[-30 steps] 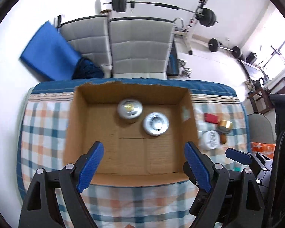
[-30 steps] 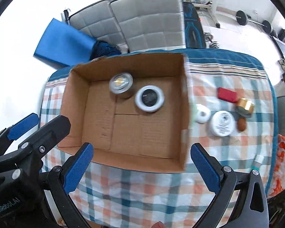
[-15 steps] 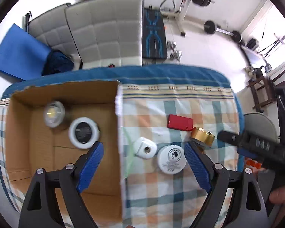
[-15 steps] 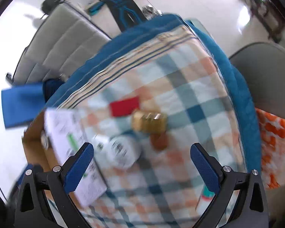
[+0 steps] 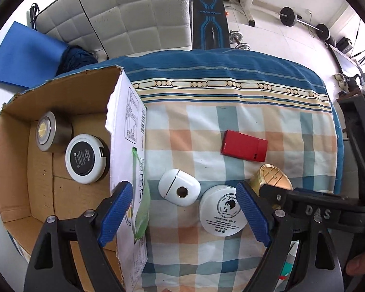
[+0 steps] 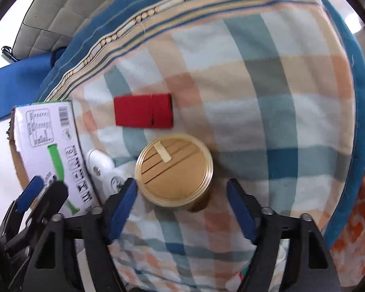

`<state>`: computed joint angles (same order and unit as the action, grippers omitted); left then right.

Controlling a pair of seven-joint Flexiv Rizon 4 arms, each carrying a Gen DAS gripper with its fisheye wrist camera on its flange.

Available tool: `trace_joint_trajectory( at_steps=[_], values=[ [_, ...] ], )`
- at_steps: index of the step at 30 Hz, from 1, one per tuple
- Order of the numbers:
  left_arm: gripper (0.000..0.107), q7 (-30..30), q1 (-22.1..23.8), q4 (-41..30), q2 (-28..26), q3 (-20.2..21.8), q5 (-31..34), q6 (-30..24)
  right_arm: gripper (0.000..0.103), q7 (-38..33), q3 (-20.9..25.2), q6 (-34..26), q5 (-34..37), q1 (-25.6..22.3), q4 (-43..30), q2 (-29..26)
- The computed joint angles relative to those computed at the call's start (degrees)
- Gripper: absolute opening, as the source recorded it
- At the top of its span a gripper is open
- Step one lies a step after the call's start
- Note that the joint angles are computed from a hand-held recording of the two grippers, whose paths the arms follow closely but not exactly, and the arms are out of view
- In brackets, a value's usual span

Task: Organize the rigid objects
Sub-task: 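Grasp the white cream jar with the left tool while the right tool grasps the gold tin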

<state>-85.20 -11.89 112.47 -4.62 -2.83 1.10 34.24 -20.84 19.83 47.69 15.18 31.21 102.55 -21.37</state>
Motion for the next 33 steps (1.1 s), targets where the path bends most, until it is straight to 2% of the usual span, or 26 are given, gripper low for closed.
trace_joint_trajectory(
  at_steps=[4, 5, 7, 9, 12, 18, 21, 26, 27, 29, 31, 33],
  values=[
    [0.087, -0.79, -0.07, -0.32, -0.17, -0.02, 0.59, -0.20, 0.084, -1.23, 0.69, 2.46, 3.08, -0.74, -1.48, -3.32],
    [0.087, -1.02, -0.14, -0.44, -0.32, -0.08, 0.84, -0.23, 0.081, -0.90, 0.59, 2.48, 3.21, -0.76, -1.62, -3.74],
    [0.087, -1.28, -0.26, -0.53, -0.29, -0.12, 1.20, -0.46, 0.069, 0.46, -0.13, 0.76, 1.07, 0.05, -1.62, -3.72],
    [0.087, -1.14, -0.32, -0.27, -0.05, -0.10, 1.11, -0.42, 0.069, 0.84, -0.25, 1.53, 0.00, 0.40, -0.68, -2.82],
    [0.087, -0.53, -0.39, 0.49, 0.47, -0.15, 0.22, -0.53, 0.069, 2.54, -0.95, -0.46, -3.00, 0.92, 1.55, -0.13],
    [0.087, 2.27, -1.27, 2.10, -0.16, -1.15, -2.73, -1.97, 0.069, 7.65, -2.02, -1.69, -8.43, 0.64, 9.85, 8.96],
    [0.087, 1.83, -2.25, 2.02, -2.63, -1.73, -1.41, -2.76, 0.069, 8.49, -1.31, -1.08, -7.69, 0.02, 13.37, 11.94],
    [0.087, 2.80, -3.50, 1.99, -6.03, -2.16, -1.45, -2.95, 0.069, 8.84, 0.24, 3.57, -3.92, -0.19, 19.98, 15.18],
    [0.083, 2.77, -3.87, 2.03, -6.35, -2.10, -0.68, -2.54, 0.069, 8.72, 0.47, 4.11, -3.19, -0.05, 20.53, 15.29],
    [0.066, 2.77, -4.67, 2.34, -6.62, -1.96, 1.40, -1.11, 0.070, 10.09, 0.62, 5.40, -3.58, 0.55, 21.76, 15.55],
    [0.066, 2.96, -5.00, 3.14, -6.34, -1.74, 2.10, 0.43, 0.071, 11.28, 0.55, 4.29, -5.20, 1.04, 22.10, 16.05],
    [0.066, 2.95, -4.96, 3.73, -5.54, -1.56, 1.59, 0.21, 0.078, 12.80, 0.45, 2.58, -7.18, 1.47, 22.24, 16.77]
  ],
)
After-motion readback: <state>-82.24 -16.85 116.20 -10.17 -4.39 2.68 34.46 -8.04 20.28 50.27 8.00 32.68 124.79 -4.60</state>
